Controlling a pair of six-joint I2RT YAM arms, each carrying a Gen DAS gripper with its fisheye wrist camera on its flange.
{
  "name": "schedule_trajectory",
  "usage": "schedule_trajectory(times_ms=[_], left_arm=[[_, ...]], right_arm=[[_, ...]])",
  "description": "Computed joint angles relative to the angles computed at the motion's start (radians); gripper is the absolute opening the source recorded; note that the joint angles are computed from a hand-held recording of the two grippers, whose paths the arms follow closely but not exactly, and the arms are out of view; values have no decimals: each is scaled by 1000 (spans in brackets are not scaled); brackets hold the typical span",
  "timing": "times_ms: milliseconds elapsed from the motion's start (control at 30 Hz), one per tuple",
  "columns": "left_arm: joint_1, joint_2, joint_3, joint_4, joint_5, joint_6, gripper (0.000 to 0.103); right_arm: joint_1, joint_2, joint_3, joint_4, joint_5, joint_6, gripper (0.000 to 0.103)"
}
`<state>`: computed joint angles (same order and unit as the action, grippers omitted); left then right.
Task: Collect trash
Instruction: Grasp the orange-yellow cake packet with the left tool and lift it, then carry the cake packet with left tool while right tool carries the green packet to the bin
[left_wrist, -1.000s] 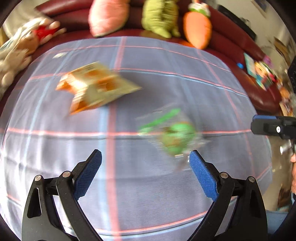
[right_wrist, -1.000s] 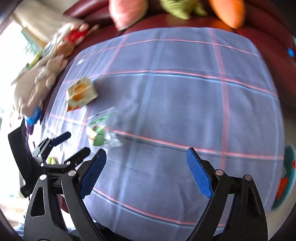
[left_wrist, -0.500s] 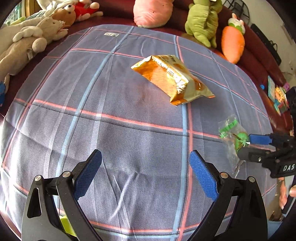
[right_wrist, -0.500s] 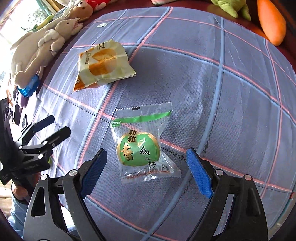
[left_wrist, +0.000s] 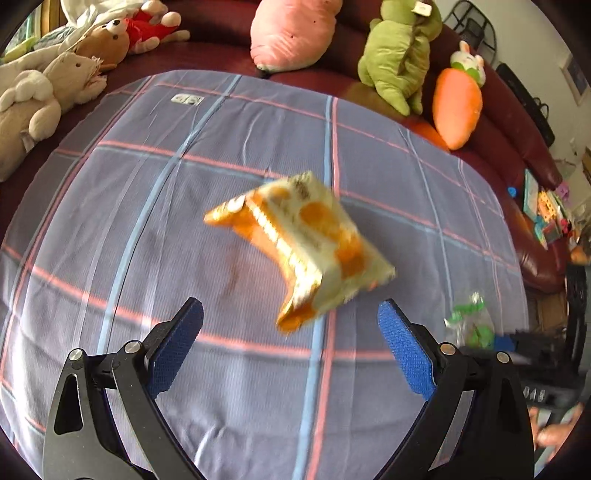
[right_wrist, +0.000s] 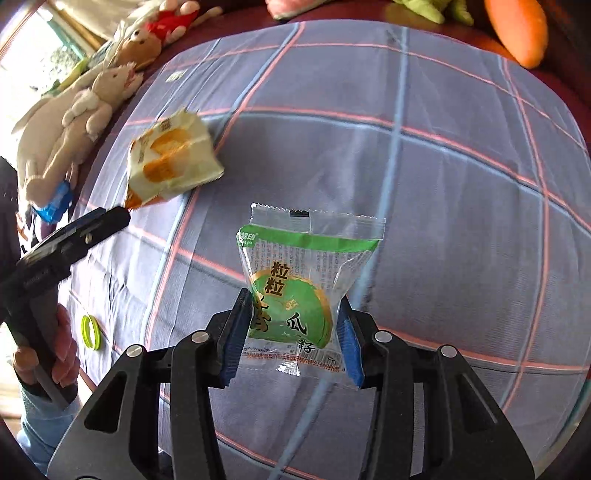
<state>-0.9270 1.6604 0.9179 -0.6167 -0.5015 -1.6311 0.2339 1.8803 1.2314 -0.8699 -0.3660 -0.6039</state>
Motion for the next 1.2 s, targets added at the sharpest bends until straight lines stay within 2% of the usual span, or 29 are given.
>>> schedule_trajectory(times_ms=[100,200,400,467,533,667,733,800,1033,1200], left_arm=[[77,24,22,13,15,38,96],[145,55,21,69,56,69,95],[185,139,37,146,89,97,94],[180,162,57,150,92,112,76],[168,179,83,139,84,114,53],[119,228,191,34,21,107,46],[94,252,251,-20,-7,107,37],[71,272,303,-55,-21,114,34],[-10,406,586,-198,-66,175,33],[-53,564,880,-288,-73,253,33]], right_arm=[[-36,28,51,-35,-18,-8,43],[-55,48,80,-48,-21,-14,43],[-91,91,133,-59,-37,-13,43],[-112,99,149,-72,-48,-22,43],[-128,101,157,-80,-56,-32,43],[-174,97,166,-96,-76,-61,43],[-195,97,172,-106,-86,-70,43],[-221,96,180,-118,-99,-81,43],[-363,109,250,-203,-157,-151,43],[-495,148,345,-288,-200,-217,43]])
